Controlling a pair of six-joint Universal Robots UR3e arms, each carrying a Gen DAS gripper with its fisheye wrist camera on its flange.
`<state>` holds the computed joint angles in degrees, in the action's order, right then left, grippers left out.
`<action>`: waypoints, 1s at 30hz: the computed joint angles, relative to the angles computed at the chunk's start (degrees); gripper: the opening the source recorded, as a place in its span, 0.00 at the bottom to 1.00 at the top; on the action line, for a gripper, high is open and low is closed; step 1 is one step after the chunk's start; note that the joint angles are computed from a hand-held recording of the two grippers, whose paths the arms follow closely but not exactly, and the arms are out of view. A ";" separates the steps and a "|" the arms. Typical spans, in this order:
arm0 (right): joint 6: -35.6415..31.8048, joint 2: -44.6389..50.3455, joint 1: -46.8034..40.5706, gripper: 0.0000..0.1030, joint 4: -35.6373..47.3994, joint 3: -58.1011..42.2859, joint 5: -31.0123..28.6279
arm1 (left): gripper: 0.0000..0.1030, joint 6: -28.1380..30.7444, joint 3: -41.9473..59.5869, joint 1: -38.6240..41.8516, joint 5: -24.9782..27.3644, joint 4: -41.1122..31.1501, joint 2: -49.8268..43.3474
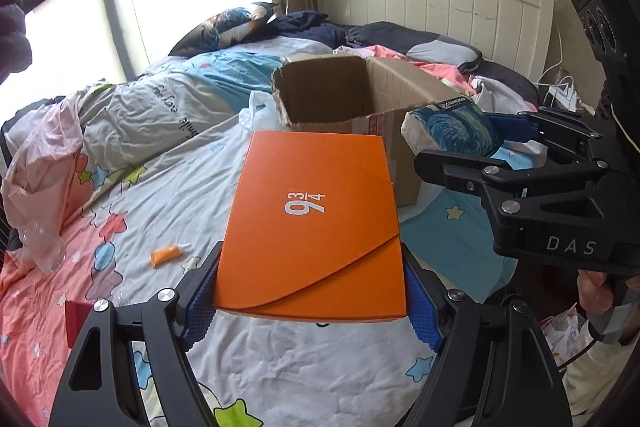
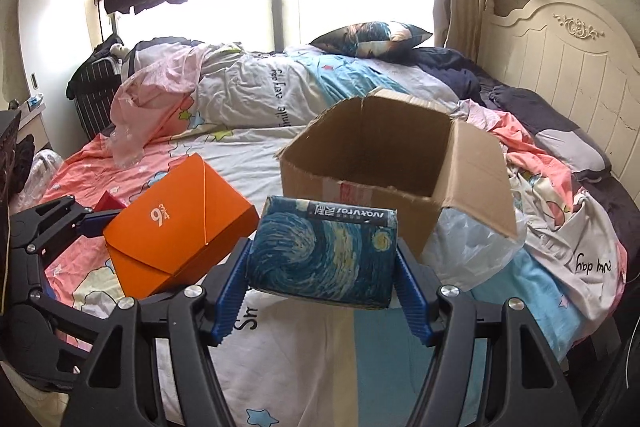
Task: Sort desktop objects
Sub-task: 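Carry the orange box and tissue pack over the open cardboard box with both tools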
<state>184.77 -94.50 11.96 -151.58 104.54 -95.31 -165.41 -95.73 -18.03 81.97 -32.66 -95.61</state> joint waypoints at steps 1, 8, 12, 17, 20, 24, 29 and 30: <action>-0.19 0.02 -0.40 0.61 0.14 -0.33 0.08 | 0.78 -0.13 1.10 -0.28 0.15 -0.42 -0.49; -1.55 0.29 -2.66 0.61 1.18 -2.48 0.45 | 0.78 -0.18 7.91 -2.47 0.92 -3.07 -4.23; -2.99 0.54 -4.18 0.61 1.80 -3.76 1.10 | 0.78 -0.35 12.76 -3.61 1.72 -4.53 -7.52; -3.90 0.85 -6.16 0.61 1.96 -5.04 1.55 | 0.78 -0.99 18.48 -4.43 1.81 -6.59 -11.68; -4.29 1.73 -6.95 0.61 1.98 -6.05 1.94 | 0.78 -0.72 22.04 -5.10 2.38 -7.82 -14.03; -4.85 3.56 -7.71 0.61 1.84 -7.66 2.33 | 0.78 -0.47 26.84 -5.60 2.26 -9.89 -17.16; -5.10 5.11 -9.43 0.61 1.63 -8.42 3.94 | 0.78 0.09 32.77 -6.30 2.34 -12.88 -21.18; -5.26 5.61 -9.64 0.61 1.73 -8.78 3.99 | 0.78 0.09 33.80 -6.29 2.16 -13.28 -21.84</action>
<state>179.51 -88.89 2.32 -149.85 95.76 -91.31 -165.32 -61.93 -24.32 84.12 -45.93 -117.45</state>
